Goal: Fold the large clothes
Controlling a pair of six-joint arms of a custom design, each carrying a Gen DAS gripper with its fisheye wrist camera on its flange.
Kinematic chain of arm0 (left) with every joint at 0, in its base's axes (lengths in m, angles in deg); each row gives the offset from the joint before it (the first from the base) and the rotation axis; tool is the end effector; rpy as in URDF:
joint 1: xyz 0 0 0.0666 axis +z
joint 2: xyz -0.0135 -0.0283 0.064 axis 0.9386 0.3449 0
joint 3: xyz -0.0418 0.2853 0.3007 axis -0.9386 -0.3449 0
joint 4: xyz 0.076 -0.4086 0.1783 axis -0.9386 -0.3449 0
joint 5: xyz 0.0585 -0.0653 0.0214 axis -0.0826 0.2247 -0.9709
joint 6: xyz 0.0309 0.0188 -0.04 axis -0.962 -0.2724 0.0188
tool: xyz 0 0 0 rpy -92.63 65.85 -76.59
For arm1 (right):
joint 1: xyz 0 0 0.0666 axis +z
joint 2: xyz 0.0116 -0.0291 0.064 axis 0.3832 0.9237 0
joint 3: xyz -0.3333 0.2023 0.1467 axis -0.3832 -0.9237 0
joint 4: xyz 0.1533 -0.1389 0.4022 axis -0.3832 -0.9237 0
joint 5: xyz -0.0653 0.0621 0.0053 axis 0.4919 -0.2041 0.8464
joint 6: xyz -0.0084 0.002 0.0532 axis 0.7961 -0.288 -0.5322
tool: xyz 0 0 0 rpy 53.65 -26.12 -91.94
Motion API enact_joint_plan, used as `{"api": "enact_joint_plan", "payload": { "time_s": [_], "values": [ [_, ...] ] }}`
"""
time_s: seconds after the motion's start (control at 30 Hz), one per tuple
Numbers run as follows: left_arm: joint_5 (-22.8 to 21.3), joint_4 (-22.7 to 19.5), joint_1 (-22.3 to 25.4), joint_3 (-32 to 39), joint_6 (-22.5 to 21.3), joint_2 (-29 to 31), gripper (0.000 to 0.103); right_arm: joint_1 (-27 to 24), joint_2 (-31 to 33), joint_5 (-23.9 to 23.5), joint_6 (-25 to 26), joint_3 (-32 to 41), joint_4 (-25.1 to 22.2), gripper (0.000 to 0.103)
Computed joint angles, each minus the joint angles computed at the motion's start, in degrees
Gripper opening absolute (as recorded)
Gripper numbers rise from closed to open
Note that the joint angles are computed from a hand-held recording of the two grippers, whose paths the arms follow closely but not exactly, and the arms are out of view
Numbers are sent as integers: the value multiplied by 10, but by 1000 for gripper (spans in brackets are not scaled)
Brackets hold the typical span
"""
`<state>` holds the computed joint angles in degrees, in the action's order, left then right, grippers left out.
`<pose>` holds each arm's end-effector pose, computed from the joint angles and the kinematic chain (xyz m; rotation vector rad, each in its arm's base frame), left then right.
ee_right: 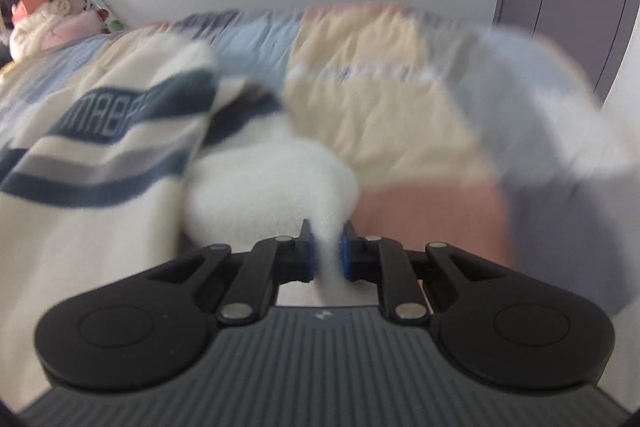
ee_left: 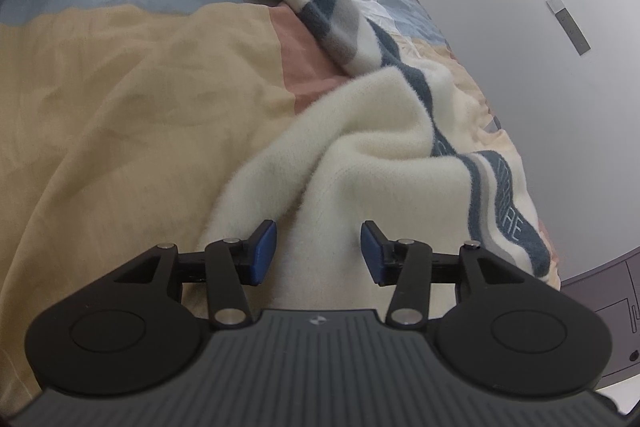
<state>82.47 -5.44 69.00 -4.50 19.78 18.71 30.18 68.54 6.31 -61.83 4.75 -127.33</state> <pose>0.3785 -0.0040 0.4342 -1.1461 2.0579 -0.4523 0.5396 0.0666 0.4708 0.0124 2.3170 -0.0657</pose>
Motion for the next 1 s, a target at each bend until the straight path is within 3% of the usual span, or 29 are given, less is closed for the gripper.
{"api": "enact_joint_plan", "payload": {
  "time_s": [0.1,0.23,0.3,0.37,0.5,0.6,0.7,0.8,1.0],
  "values": [
    [15,6,1,0,3,2,53,-23,23,51,71,59,6,15],
    [12,-5,-10,13,-36,19,51,-52,71,87,103,159,-3,14],
    [8,-6,-13,16,-38,29,40,-62,101,100,106,217,-12,14],
    [13,-1,-12,16,-43,34,23,-66,134,123,123,272,-15,14],
    [39,38,-10,3,-40,21,18,-69,205,156,156,390,-13,14],
    [93,88,-10,-9,-45,9,16,-74,255,145,144,484,-23,14],
    [179,144,-13,-17,-38,-1,16,-77,289,140,160,540,1,14],
    [228,159,-29,-13,-58,1,16,-84,294,142,178,524,65,14],
    [243,73,-61,9,-112,42,16,-108,248,142,181,325,230,15]
  ]
}}
